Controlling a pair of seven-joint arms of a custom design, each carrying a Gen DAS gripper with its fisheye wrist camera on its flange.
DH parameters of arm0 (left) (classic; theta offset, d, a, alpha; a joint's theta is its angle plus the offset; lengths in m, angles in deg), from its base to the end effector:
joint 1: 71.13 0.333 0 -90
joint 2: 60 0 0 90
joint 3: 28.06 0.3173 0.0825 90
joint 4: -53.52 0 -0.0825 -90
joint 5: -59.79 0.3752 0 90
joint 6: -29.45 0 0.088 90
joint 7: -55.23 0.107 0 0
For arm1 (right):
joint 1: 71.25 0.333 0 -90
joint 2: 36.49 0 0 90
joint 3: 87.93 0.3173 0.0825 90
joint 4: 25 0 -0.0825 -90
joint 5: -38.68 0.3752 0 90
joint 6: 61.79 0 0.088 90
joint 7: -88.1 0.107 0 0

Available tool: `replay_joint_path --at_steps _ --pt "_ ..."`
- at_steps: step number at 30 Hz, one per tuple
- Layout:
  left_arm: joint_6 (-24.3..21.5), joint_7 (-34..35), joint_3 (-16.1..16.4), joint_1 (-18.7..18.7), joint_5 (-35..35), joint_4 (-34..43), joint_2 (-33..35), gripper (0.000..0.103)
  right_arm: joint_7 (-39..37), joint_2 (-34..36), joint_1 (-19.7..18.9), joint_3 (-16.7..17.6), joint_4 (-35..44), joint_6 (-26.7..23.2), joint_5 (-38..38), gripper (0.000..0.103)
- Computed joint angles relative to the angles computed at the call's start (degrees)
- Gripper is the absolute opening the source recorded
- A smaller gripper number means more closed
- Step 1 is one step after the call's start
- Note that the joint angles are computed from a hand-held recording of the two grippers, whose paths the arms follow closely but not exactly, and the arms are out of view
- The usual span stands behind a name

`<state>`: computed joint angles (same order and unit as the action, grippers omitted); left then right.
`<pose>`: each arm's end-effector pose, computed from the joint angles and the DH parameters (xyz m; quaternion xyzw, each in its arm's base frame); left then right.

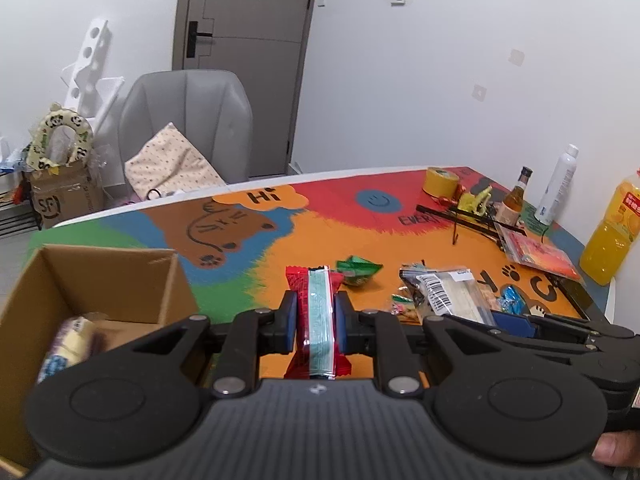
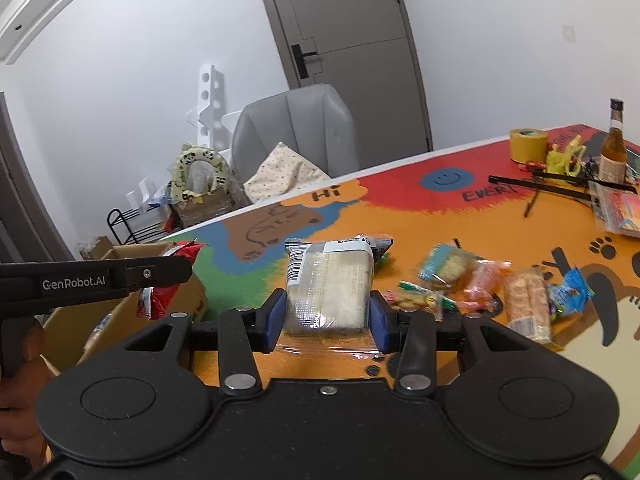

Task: Organize snacks
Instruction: 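Carry the white bread packet and red-and-teal bar over the cardboard box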

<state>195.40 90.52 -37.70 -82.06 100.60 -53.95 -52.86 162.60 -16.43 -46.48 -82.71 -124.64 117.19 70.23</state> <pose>0.5771 -0.2524 0.5469 -0.6249 0.6292 -0.3785 0.2652 0.6187 0.2948 0.4979 -0.6789 0.5409 -0.1707 0.4663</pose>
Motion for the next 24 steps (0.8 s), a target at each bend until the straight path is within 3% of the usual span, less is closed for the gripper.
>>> replay_joint_path --at_steps 13,24 --pt "-0.6 -6.3 1.1 2.5 5.0 -4.0 -4.6 0.018 -3.7 3.9 0.2 2.8 8.0 -2.9 0.2 0.041" --pt "0.7 -8.8 1.6 5.8 5.2 -8.2 -7.5 0.018 -1.3 7.8 4.3 0.7 15.3 -6.3 -3.3 0.041"
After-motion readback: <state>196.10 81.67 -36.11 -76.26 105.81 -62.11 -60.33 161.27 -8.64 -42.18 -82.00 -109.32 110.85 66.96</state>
